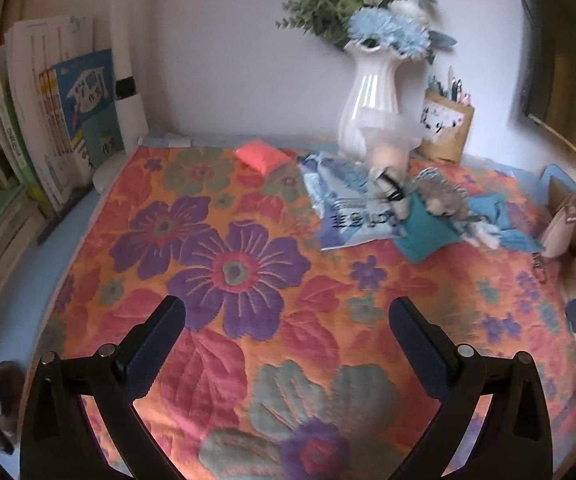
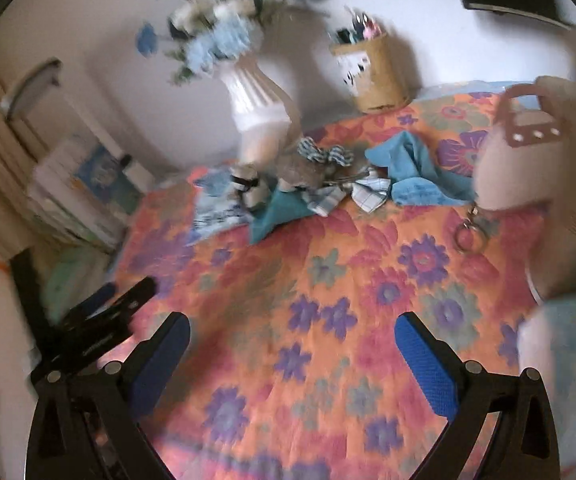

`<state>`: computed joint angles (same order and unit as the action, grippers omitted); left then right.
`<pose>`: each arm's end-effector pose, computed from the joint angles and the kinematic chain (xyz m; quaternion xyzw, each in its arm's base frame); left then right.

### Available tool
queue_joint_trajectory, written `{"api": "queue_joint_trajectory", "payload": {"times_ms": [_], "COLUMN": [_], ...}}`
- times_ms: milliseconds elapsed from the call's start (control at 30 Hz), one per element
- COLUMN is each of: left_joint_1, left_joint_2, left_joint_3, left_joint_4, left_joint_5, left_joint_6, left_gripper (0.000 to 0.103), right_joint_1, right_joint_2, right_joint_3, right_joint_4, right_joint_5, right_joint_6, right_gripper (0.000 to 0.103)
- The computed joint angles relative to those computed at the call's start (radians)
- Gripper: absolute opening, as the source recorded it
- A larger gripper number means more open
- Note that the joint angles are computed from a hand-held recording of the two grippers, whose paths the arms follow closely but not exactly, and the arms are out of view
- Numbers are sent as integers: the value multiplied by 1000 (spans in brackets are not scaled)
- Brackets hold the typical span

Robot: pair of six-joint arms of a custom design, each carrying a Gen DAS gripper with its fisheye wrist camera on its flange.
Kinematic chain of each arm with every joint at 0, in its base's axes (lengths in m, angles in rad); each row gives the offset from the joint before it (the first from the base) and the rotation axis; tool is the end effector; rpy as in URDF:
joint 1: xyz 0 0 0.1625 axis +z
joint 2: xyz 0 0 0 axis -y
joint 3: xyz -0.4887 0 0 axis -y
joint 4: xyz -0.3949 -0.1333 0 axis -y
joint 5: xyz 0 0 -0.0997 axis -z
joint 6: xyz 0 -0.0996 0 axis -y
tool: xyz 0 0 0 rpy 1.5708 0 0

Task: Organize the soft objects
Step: 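Move both open tools back over the bed, then grasp the white-and-blue printed wipes bag with the left tool while the right tool grasps the teal cloth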

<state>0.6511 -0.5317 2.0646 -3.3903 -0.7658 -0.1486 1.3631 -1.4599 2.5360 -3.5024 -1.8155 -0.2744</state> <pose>-0.3142 -0.4973 -0.0224 0.2906 0.8648 -0.3105 0.2668 0.0285 -0.3943 0.3125 -0.0205 -0.9043 0.3733 0.2061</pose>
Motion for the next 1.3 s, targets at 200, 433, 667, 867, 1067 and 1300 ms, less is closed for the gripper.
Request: {"api": "queue_joint_trajectory", "payload": {"times_ms": [200, 433, 667, 867, 1067, 1300], "left_joint_1": [12, 14, 11, 13, 13, 13], "left_joint_2": [15, 15, 19, 17, 18, 20], "left_joint_3": [5, -2, -1, -3, -5, -7], "left_joint_4": [-33, 7, 4, 18, 30, 33], "left_joint_5": [-4, -1, 11, 9, 15, 17], "left_joint_6": [-6, -17, -12, -13, -13, -13], "left_gripper": [102, 102, 102, 102, 102, 102], "right_joint_1": [63, 70, 100, 98, 97, 97], "right_joint_2": [268, 277, 316, 309, 309, 308], "right_joint_3": [-67, -81, -126, -125, -123, -121], "right_joint_4": [-314, -288, -212, -202, -204, -204], "right_joint_5": [-278, -332, -465, -460, -460, -460], "right_joint_6": [-110, -112, -109, -103, -104, -103], "right_gripper": [102, 103, 103, 103, 103, 103]}}
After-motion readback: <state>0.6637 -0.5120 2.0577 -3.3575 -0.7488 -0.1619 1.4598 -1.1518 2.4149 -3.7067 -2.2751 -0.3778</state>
